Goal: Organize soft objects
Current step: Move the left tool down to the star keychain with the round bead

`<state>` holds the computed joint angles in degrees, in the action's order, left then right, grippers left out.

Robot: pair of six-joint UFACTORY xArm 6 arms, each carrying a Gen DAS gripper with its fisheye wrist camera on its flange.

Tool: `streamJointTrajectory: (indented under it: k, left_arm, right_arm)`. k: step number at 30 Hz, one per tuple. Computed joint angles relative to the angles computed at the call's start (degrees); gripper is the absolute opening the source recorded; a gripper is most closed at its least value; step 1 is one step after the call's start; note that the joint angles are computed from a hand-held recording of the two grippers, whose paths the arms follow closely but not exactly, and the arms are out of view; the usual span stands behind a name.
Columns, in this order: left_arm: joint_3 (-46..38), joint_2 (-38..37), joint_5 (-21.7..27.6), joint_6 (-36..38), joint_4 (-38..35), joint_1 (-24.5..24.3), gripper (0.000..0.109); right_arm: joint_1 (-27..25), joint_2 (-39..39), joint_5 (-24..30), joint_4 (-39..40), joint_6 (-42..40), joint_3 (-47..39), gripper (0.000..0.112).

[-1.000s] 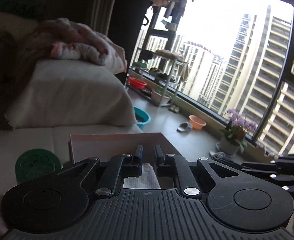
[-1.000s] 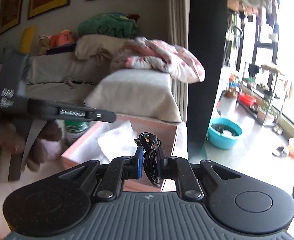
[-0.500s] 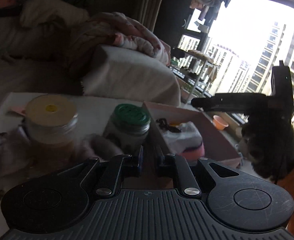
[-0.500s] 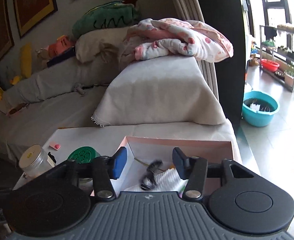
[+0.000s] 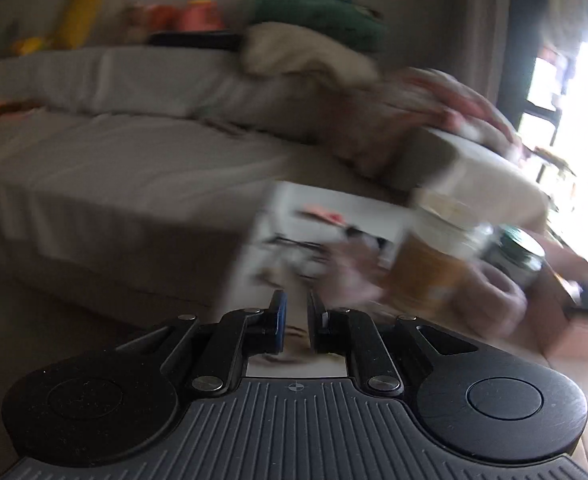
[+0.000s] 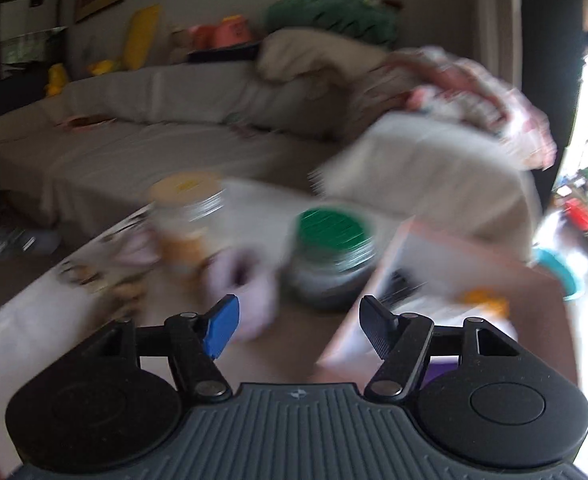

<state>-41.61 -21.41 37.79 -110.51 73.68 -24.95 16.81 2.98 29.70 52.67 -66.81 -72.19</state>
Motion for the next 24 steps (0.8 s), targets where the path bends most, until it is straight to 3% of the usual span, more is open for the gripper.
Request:
streamJointTrajectory:
  k: [3,7,9,12,16,19,21,24]
  left_arm:
    - [1.7,-0.7,-9.3,-1.0,2.1,6.1,0.012]
    - [1.0,3.5,-25.5,6.7,-0.4,14.4,0.012]
    - [0.6,5.4,-28.0,10.0,-4.0,15.8,0.012]
    - [0.2,7.3,-31.2,7.6,-3.3,17.1,0.012]
    - [1.4,8.0,-39.2,3.0,-0.2,19.2,0.012]
    - [2.6,7.3,-39.1,6.7,-2.4,17.9,0.013]
    - [3.8,6.2,-36.6,16.4,-10.2,15.3,0.013]
    - [1.5,5.5,-25.6,24.8,-12.0,9.3,0.013]
  right_arm:
    - [1.4,-1.8,1.0,0.4,-0.4,3.8,0.067]
    - [1.9,-3.8,2.5,1.6,0.6,8.1,0.067]
    - [2.3,-4.8,1.8,1.9,-1.0,10.3,0.067]
    - [3.2,-5.8,-1.8,1.8,-4.4,13.1,0.067]
    - [2.4,-5.3,-0.9,2.2,-4.8,13.2,0.067]
    - [1.9,-4.7,0.0,2.6,-3.8,12.5,0.068]
    - [2.0,-4.8,-0.3,2.6,-4.2,12.7,0.070]
    - [2.3,-4.8,-0.7,2.3,-4.4,12.8,0.071]
